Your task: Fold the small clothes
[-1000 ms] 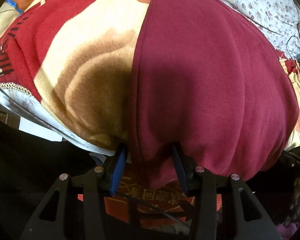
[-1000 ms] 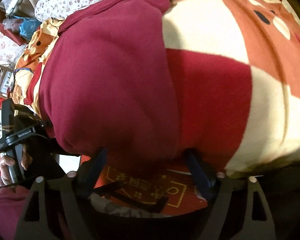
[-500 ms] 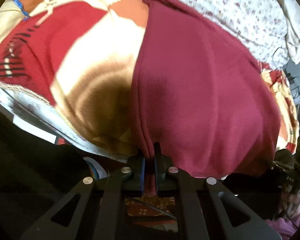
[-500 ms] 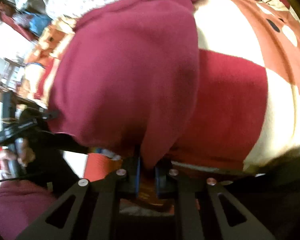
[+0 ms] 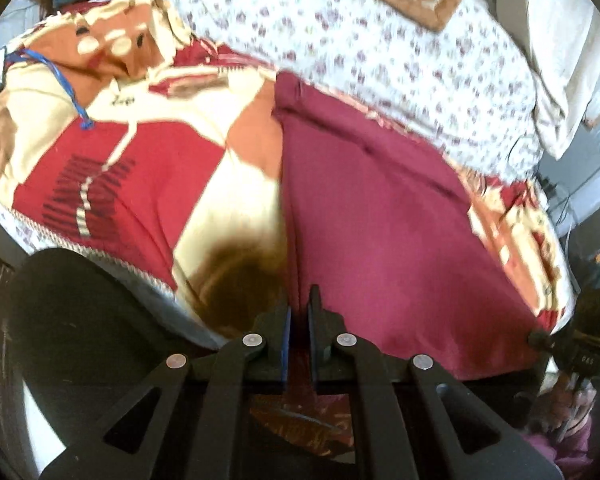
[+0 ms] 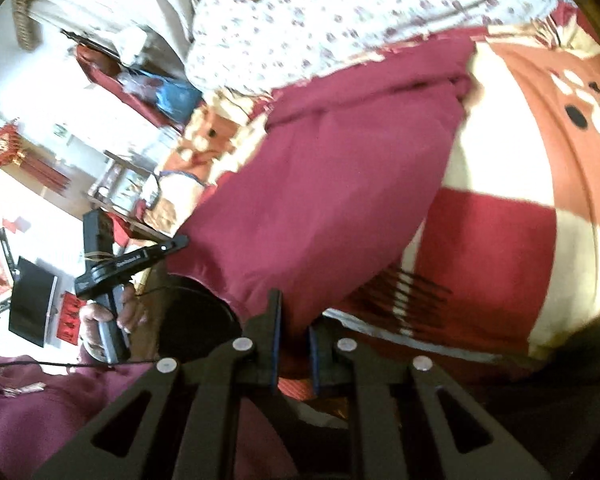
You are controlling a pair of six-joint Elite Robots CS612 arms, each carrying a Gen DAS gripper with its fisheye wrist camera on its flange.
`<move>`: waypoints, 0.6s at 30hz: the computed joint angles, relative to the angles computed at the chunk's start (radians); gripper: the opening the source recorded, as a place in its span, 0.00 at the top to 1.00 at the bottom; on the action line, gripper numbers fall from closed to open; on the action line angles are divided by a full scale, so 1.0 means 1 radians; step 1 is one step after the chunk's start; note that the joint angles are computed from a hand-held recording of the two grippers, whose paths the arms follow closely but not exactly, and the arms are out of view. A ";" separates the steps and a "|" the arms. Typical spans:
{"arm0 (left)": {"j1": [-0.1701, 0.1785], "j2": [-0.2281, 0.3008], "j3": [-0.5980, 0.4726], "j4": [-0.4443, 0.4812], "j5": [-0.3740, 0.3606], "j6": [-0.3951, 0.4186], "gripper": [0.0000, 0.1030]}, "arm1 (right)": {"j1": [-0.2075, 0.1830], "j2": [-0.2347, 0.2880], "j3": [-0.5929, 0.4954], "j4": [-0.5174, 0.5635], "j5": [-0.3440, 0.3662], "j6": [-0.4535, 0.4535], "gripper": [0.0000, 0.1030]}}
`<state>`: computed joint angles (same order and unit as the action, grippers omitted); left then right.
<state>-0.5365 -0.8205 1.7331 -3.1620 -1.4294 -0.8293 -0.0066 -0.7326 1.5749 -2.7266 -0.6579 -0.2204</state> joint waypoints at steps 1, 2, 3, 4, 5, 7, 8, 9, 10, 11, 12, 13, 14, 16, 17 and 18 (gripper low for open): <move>0.002 0.000 -0.004 -0.012 0.001 0.003 1.00 | -0.003 0.000 -0.001 -0.014 0.015 0.008 0.89; 0.001 0.002 -0.015 -0.016 0.011 0.014 1.00 | -0.002 0.003 -0.004 -0.032 0.026 0.024 0.89; 0.001 0.004 -0.027 -0.013 0.021 0.023 1.00 | -0.005 0.005 -0.006 -0.051 0.037 0.042 0.89; 0.002 0.005 -0.035 -0.020 0.025 0.034 1.00 | -0.007 0.008 -0.010 -0.069 0.047 0.061 0.89; 0.004 0.007 -0.045 -0.024 0.021 0.041 1.00 | -0.006 0.013 -0.015 -0.092 0.054 0.082 0.89; 0.009 0.011 -0.064 -0.024 0.022 0.056 1.00 | -0.011 0.018 -0.021 -0.146 0.067 0.125 0.89; 0.011 0.013 -0.077 -0.020 0.029 0.063 1.00 | -0.013 0.024 -0.030 -0.180 0.075 0.155 0.89; 0.014 0.014 -0.086 -0.018 0.032 0.068 1.00 | -0.016 0.027 -0.035 -0.200 0.080 0.172 0.89; 0.018 0.020 -0.103 -0.010 0.033 0.076 1.00 | -0.019 0.035 -0.046 -0.234 0.081 0.205 0.90; 0.021 0.023 -0.117 -0.002 0.033 0.082 1.00 | -0.019 0.045 -0.061 -0.271 0.079 0.245 0.90; 0.025 0.028 -0.132 0.005 0.033 0.086 1.00 | -0.020 0.058 -0.080 -0.307 0.079 0.289 0.90; 0.029 0.034 -0.149 0.012 0.034 0.089 1.00 | -0.021 0.074 -0.106 -0.339 0.077 0.332 0.90; 0.034 0.043 -0.171 0.021 0.036 0.096 1.00 | -0.019 0.090 -0.136 -0.366 0.063 0.370 0.90; 0.040 0.059 -0.211 0.039 0.045 0.109 1.00 | -0.016 0.120 -0.194 -0.398 0.041 0.420 0.90; 0.045 0.071 -0.238 0.048 0.047 0.119 1.00 | -0.013 0.135 -0.224 -0.409 0.025 0.444 0.90; 0.050 0.081 -0.262 0.060 0.051 0.126 1.00 | -0.010 0.157 -0.267 -0.417 0.011 0.472 0.90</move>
